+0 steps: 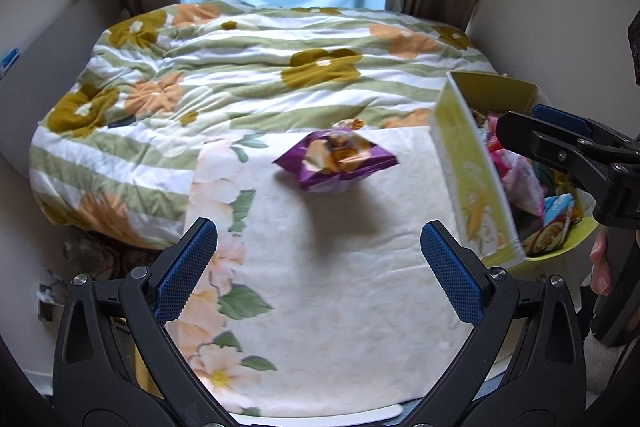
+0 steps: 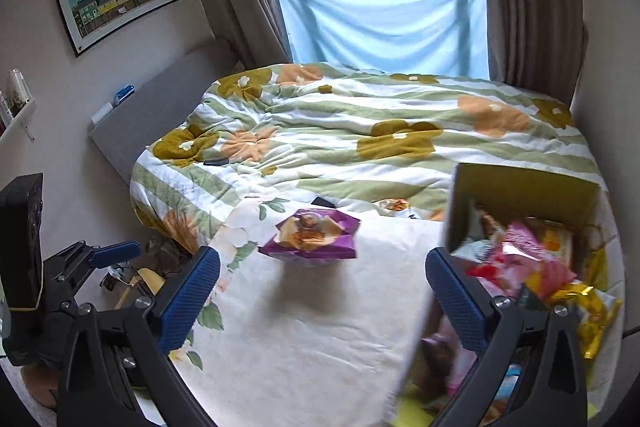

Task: Organize snacks
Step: 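Grasp the purple potato chip bag with the right gripper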

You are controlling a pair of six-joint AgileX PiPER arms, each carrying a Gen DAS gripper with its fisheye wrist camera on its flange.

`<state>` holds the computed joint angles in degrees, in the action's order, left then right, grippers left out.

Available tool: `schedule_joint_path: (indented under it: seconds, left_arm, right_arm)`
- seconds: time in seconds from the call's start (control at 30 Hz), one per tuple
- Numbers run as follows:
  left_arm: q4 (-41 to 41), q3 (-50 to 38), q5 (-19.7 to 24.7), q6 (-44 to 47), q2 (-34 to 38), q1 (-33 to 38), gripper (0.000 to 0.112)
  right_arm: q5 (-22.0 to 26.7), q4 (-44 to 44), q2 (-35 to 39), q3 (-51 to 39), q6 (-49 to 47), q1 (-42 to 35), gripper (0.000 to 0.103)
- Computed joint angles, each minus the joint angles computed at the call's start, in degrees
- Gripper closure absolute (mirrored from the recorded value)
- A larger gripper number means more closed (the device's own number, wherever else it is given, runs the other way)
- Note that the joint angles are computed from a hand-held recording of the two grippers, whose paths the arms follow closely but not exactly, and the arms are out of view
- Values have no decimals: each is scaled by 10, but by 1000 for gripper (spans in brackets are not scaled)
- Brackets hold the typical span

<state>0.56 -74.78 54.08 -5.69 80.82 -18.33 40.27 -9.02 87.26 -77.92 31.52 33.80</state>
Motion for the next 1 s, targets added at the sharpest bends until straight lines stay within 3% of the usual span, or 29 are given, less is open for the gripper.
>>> schedule_joint_path:
  seconds: [0.17, 0.3, 0.5, 0.7, 1.0]
  left_arm:
    - [-81, -23, 3, 126, 62, 95, 11]
    - [-125, -53, -1, 197, 141, 143, 11]
    - [-151, -93, -4, 248, 247, 177, 11]
    - [-169, -135, 10, 280, 321, 191, 11]
    - [-178, -175, 29, 292, 373, 194, 11]
  right_arm:
    - [13, 13, 107, -84, 3, 6, 1]
    - [50, 25, 217, -180, -22, 0, 1]
    - [87, 85, 355, -303, -61, -30, 1]
    - [186, 79, 475, -461, -61, -42, 1]
    - [255, 133, 552, -584, -84, -54, 1]
